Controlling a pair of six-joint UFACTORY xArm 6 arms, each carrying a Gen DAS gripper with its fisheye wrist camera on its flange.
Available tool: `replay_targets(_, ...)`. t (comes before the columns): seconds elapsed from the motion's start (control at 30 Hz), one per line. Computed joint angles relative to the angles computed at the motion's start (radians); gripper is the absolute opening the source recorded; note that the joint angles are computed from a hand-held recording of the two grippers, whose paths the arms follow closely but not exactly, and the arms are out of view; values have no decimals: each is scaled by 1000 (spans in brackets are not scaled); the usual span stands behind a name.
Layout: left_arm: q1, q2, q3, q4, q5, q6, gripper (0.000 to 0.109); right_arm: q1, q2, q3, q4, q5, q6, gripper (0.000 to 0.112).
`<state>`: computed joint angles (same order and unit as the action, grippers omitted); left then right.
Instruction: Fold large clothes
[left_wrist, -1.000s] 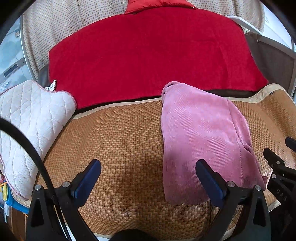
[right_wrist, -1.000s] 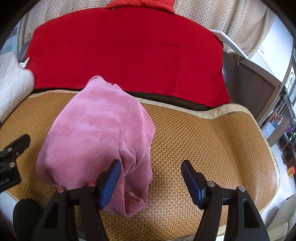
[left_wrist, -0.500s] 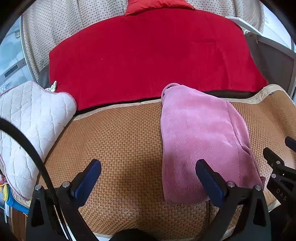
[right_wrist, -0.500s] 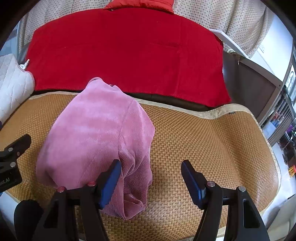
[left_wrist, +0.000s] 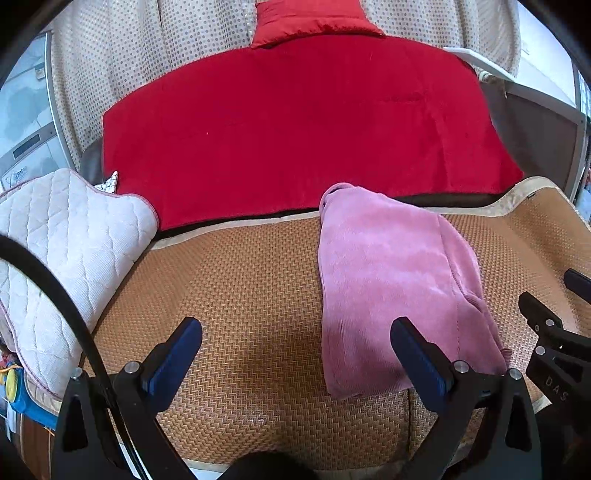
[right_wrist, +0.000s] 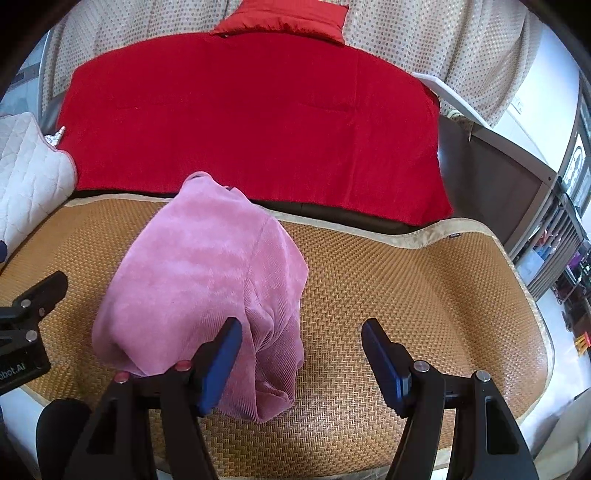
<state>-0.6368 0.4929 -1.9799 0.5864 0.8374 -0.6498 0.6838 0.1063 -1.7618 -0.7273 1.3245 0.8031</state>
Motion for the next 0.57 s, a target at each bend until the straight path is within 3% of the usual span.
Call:
replay_targets(0.37, -4, -49, 62, 32, -29, -30, 102, 24, -11, -3, -17, 12, 6, 71)
replay_targets(0.5, 0, -64, 102, 85, -87, -57, 102, 21, 4, -20, -13, 14, -1, 71)
replay_targets(0.57, 8, -46, 83, 38, -86, -20, 102, 18, 18, -33, -11, 21, -7, 71)
